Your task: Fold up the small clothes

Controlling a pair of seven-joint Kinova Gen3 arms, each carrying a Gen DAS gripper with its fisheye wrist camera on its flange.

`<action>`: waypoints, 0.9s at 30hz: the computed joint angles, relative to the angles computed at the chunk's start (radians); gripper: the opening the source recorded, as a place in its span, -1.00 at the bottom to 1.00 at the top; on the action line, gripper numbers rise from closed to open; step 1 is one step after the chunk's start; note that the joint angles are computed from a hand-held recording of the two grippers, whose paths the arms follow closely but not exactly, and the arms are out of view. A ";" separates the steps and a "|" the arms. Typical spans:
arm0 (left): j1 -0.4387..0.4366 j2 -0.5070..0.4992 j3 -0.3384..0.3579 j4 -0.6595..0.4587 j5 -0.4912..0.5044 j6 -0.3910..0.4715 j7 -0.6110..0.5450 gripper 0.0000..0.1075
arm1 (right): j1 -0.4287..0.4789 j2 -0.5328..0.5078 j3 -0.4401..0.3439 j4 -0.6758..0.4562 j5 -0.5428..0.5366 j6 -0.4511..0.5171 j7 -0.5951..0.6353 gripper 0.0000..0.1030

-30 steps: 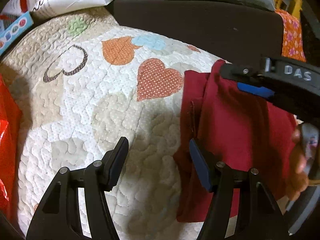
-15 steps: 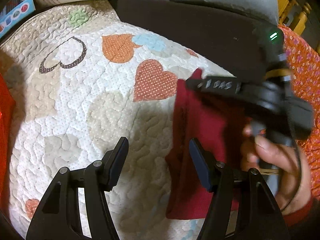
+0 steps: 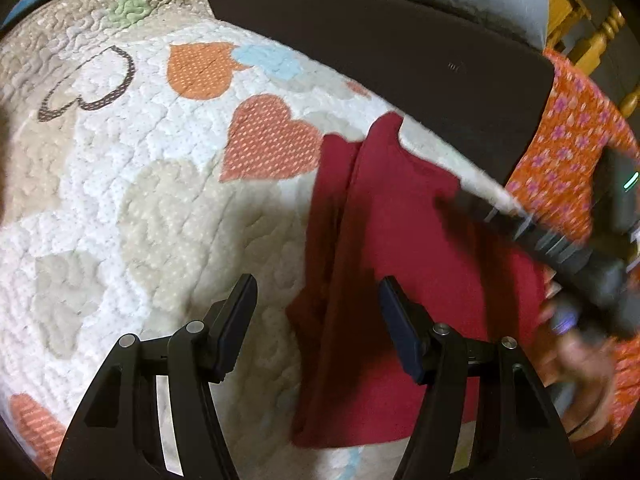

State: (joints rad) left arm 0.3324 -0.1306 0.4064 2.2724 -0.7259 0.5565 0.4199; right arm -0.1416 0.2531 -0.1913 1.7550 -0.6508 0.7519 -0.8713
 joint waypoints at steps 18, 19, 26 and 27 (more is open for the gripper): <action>-0.036 0.120 -0.085 0.008 -0.162 -0.219 0.028 0.46 | 0.179 0.053 0.075 0.047 -0.162 0.123 0.221 -0.53; -0.024 0.125 -0.094 -0.002 -0.162 -0.226 0.018 0.16 | 0.216 0.070 0.063 0.040 -0.198 0.157 0.232 -0.53; 0.023 0.056 -0.107 -0.012 -0.247 -0.249 0.138 -0.61 | 0.277 0.097 0.065 0.005 -0.247 0.286 0.226 -0.53; 0.002 0.036 -0.071 -0.017 -0.288 -0.252 0.175 -0.61 | 0.301 0.102 0.061 0.008 -0.282 0.314 0.232 -0.53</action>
State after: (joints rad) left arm 0.3343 -0.0948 0.3353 2.2553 -1.0134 0.3046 0.5948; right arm 0.1592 0.3552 -0.1303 1.7625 -0.9328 1.0663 -0.6388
